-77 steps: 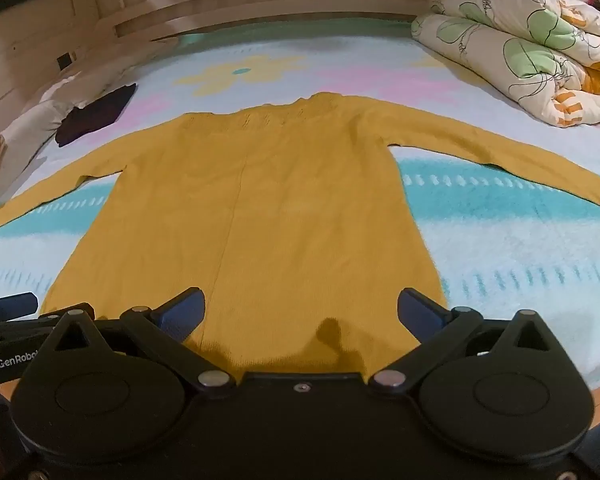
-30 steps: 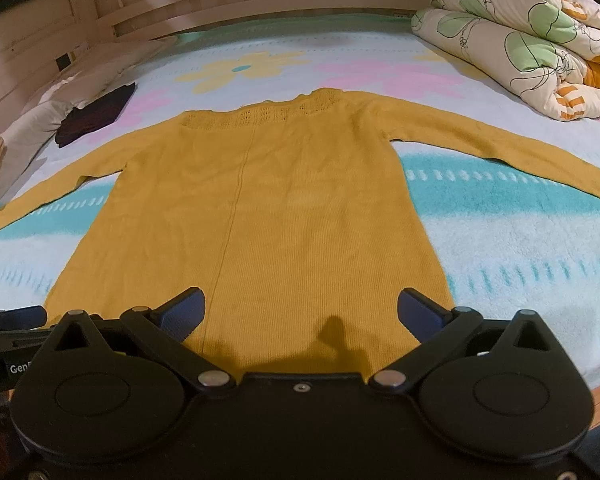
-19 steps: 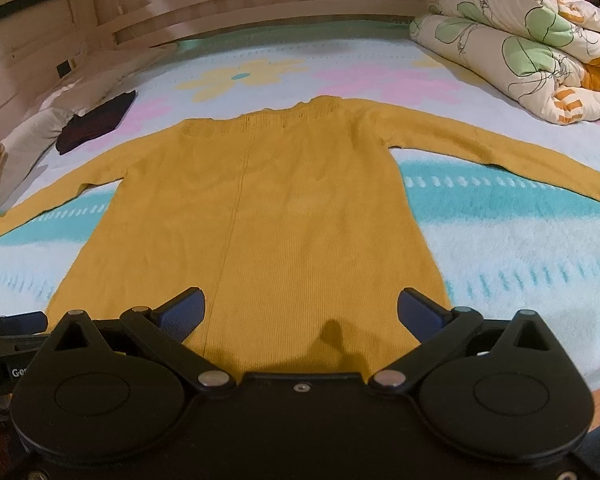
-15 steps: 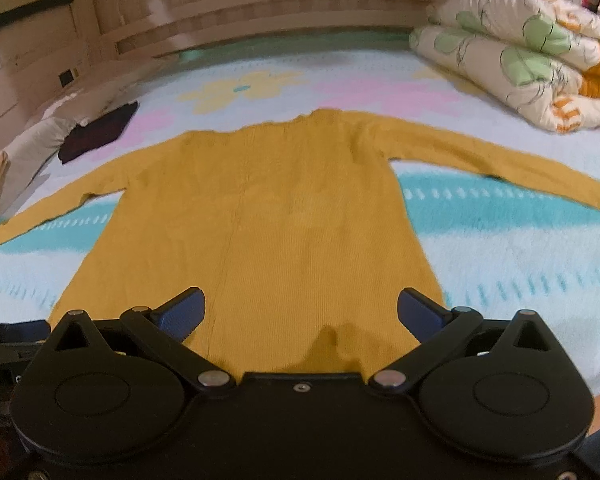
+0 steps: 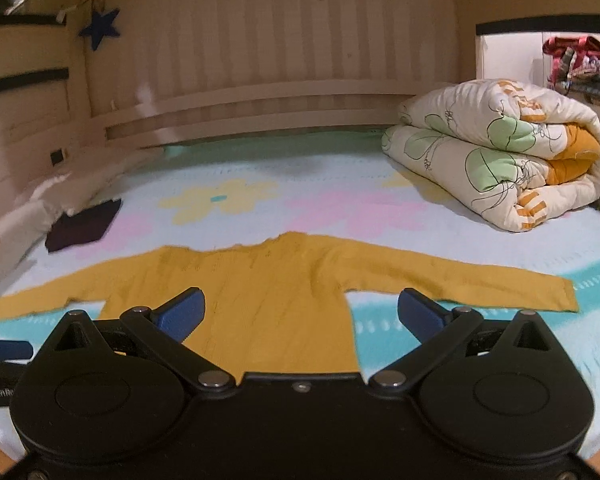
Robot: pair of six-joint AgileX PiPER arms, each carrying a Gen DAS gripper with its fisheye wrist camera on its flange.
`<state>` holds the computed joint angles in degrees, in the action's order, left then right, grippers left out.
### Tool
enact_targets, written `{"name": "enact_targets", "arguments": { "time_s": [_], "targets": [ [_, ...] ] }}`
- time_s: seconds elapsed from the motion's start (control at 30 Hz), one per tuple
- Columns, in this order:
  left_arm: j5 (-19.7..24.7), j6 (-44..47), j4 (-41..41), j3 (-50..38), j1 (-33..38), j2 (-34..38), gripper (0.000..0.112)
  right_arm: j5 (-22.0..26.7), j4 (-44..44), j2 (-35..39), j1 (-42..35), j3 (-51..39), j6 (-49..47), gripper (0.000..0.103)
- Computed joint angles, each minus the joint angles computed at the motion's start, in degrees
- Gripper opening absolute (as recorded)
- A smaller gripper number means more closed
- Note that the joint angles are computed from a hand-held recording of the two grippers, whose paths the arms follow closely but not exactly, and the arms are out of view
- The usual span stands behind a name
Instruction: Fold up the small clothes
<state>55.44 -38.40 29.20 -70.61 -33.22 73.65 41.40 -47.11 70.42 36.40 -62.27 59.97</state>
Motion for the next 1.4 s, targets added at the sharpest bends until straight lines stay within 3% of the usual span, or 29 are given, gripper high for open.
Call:
{"name": "enact_targets", "arguments": {
  "time_s": [0.1, 0.4, 0.7, 1.0, 1.17, 1.27, 1.4],
  "targets": [
    [-1.2, 4.0, -1.7, -5.2, 2.4, 4.9, 0.062, 1.8, 3.8, 2.0, -4.8, -4.9, -9.3, 0.102],
    [-2.6, 15.4, -10.6, -18.7, 8.5, 18.0, 0.062, 2.2, 21.8, 13.1, -29.7, -17.7, -32.9, 0.101],
    [-0.3, 18.8, -16.3, -28.1, 12.6, 29.3, 0.062, 1.3, 44.7, 21.4, -53.8, -21.2, -43.2, 0.081],
    [3.4, 21.2, -17.1, -33.1, 13.9, 36.1, 0.062, -0.8, 48.3, 24.9, -63.3, -18.2, -44.3, 0.081],
    [5.6, 20.8, -17.8, -36.4, 14.5, 38.6, 0.062, -3.3, 63.4, 33.4, -67.9, -21.8, -55.3, 0.075],
    [6.5, 20.8, -17.2, -37.7, 14.4, 39.9, 0.062, -7.8, 71.8, 32.0, -69.8, -17.5, -61.6, 0.075],
    [7.5, 21.3, -17.3, -38.4, 14.2, 40.7, 0.062, -9.4, 78.2, 33.2, -70.5, -17.2, -67.5, 0.074]
  ]
}}
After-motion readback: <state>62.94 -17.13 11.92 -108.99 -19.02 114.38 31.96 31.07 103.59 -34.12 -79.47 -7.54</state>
